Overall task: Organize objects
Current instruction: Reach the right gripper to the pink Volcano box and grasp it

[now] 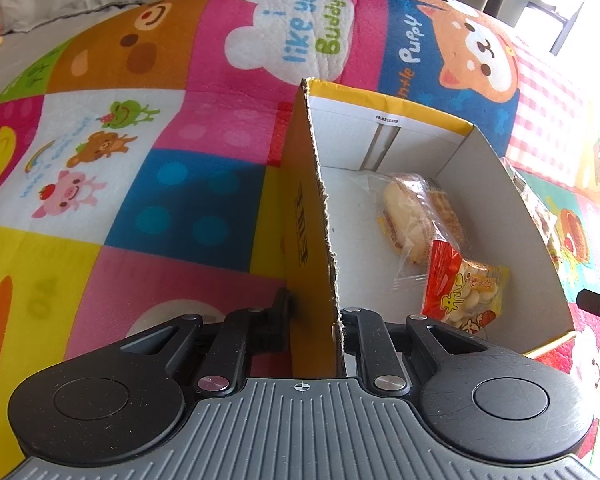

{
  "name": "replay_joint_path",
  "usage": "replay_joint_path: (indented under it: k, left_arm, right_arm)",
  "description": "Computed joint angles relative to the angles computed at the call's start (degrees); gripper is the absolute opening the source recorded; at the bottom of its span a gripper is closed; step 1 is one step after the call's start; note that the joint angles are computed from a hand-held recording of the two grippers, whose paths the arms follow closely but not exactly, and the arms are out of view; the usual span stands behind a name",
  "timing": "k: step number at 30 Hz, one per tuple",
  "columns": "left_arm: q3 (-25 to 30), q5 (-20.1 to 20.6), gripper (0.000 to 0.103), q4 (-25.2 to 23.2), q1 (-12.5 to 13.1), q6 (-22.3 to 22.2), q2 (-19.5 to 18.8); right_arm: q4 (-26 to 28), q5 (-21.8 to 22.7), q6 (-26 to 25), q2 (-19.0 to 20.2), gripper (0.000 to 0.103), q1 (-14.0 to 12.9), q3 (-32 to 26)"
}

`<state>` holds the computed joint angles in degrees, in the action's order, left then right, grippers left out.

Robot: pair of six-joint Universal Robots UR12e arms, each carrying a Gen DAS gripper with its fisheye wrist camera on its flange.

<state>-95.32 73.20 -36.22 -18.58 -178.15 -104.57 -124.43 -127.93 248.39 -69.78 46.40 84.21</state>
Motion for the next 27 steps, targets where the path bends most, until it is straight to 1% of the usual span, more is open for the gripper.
replay_joint_path:
  k: [4,6,7,8,10,12,17,19,21,23,25,27]
  left_arm:
    - [0.0,-0.1,0.017,-0.1,0.1,0.1,0.0]
    - [0.0,-0.1,0.017,-0.1,0.1,0.0,0.0]
    - [0.0,-0.1,0.017,-0.1,0.1,0.0,0.0]
    - [0.0,-0.2,0.017,-0.2,0.1,-0.1,0.0]
    - [0.0,-0.1,0.017,-0.3,0.1,-0.1,0.0]
    - [0.0,-0.1,0.017,-0.3,0.1,-0.2,0.0]
    - [0.0,-0.1,0.017,-0.2,0.1,-0.1,0.0]
    - [0.0,-0.1,0.017,-0.2,0.1,-0.1,0.0]
    - [0.0,-0.1,0.017,-0.2,0.1,-0.1,0.0]
    - [0.0,-0.1,0.017,-0.4,0.0,-0.2,0.0]
    - [0.0,-0.1,0.017,-0.4,0.0,-0.2,-0.1]
    - [0.0,0.0,0.017,-0.4,0.0,-0.3,-0.1]
  right_arm:
    - [0.1,0.6,4.0,-1.0,0.086,-0.8,1.8]
    - [0.6,-0.1,4.7,-1.0,0.086,-1.3,1.9]
    - [0.8,-0.7,4.8,-0.9,0.084,-1.5,1.7]
    - [1.0,-1.4,5.1,-0.8,0.081,-1.8,1.5]
    - [0.0,-1.8,4.8,-0.6,0.060,-2.6,1.4]
    - [-1.2,-1.1,4.5,-0.3,0.055,-3.5,1.2]
    - [-0.4,-1.6,2.5,1.6,0.053,-4.7,-1.0]
    - [1.8,-2.1,2.3,2.4,0.053,-4.8,-2.1]
    - [2.6,-2.1,2.0,2.8,0.049,-4.9,-2.6]
    - [1.8,-1.8,1.5,2.6,0.049,-4.8,-2.3]
    - [-0.1,-1.3,0.8,2.1,0.049,-4.7,-1.5]
    - [-4.1,-0.6,-1.4,1.4,0.049,-4.5,-0.1]
